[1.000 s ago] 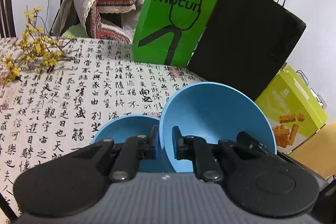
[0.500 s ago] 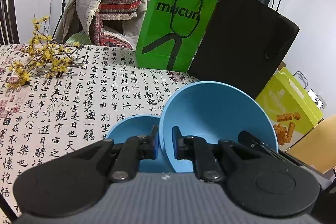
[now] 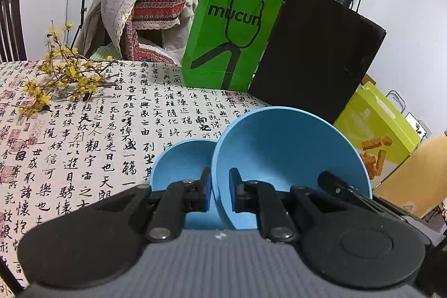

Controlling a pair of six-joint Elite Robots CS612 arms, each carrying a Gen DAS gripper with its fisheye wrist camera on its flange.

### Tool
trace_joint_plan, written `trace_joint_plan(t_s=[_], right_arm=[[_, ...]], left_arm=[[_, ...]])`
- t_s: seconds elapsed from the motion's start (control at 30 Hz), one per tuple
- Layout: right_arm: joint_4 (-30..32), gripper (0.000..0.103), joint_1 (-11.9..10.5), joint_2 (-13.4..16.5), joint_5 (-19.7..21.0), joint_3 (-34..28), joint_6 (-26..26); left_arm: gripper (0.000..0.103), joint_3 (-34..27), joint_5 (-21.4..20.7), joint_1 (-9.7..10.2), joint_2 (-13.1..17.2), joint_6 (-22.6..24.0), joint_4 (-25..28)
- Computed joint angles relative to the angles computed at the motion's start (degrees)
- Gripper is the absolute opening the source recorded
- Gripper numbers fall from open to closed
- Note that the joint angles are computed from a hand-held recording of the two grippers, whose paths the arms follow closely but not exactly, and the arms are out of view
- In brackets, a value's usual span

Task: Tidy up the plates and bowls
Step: 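Lift the gripped blue bowl with both grippers off the other bowl, then carry the blue bowl with both grippers away from the other bowls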

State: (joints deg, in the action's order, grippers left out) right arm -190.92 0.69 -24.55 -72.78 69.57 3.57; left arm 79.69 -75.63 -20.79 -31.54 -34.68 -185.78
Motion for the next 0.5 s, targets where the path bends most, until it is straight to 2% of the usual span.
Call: trace_joint_plan(t_s=[0.5], right_arm=[[-3.07,0.008,-0.06,-2.47,1.03,5.21,-0.1]], left_arm=[[0.013,5.49,2.16,-1.05,-2.68,-0.09,-2.89]])
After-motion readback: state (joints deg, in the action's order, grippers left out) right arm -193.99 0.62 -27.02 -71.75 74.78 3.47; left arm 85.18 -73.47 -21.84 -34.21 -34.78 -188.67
